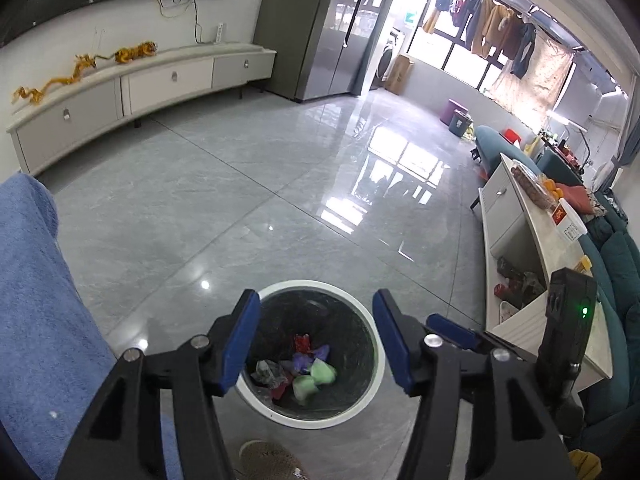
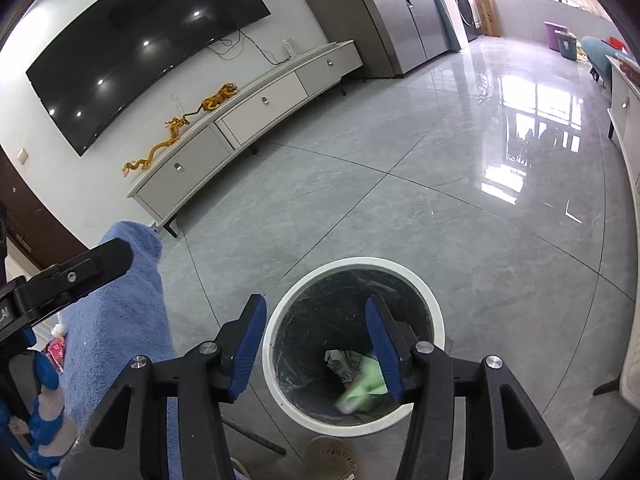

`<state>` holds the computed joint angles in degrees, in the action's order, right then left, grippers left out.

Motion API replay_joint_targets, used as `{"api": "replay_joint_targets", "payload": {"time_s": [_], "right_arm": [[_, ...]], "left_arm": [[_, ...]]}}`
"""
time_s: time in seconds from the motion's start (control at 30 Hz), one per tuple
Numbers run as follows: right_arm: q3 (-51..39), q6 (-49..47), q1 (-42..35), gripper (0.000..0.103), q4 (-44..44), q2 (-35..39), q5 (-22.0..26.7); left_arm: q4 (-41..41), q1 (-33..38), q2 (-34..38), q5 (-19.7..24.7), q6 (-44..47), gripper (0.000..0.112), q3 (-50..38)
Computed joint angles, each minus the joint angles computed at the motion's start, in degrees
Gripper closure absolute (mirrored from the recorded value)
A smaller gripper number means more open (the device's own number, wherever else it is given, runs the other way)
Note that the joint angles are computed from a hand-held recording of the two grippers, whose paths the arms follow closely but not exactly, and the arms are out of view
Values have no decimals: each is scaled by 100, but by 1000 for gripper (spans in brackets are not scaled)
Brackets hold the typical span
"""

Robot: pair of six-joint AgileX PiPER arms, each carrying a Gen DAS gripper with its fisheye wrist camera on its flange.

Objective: Collect trash
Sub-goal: 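Carry both items over the bin and open both tools to drop them, then move both tools back over the remaining trash on the rug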

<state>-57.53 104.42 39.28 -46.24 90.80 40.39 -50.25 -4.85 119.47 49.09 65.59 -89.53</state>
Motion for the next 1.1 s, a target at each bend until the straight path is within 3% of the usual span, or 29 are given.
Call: {"api": "replay_joint_targets", "payload": {"time_s": [0.17, 0.4, 0.57, 0.7, 0.87, 0.97, 1.1], "right_arm": [[-165, 70, 180, 54, -99, -119, 299], [-615, 158, 782, 54, -423, -294, 992], [-1273, -93, 1206, 52, -602, -166, 1523], [-1895, -312, 1591, 45, -824, 21, 1955], [-2638, -634, 1962, 42, -1010, 338, 2285], [-3159, -923, 2149, 41, -1084, 577, 2454], [-3779, -1261, 2375, 40, -1178, 873, 2657]], "left_arm": [[-174, 246, -458, -174, 312, 56, 405], [-440, 1058, -1000, 108, 512, 56, 658], [-890, 1815, -1346, 504, 658, 56, 662], [-1136, 2519, -1442, 1005, 653, 55, 479], [-1299, 3454, -1373, 1559, 533, 49, 28], [-1481, 4015, -1333, 1738, 598, 49, -196], [-1873, 4721, -1311, 1609, 859, 48, -373]]}}
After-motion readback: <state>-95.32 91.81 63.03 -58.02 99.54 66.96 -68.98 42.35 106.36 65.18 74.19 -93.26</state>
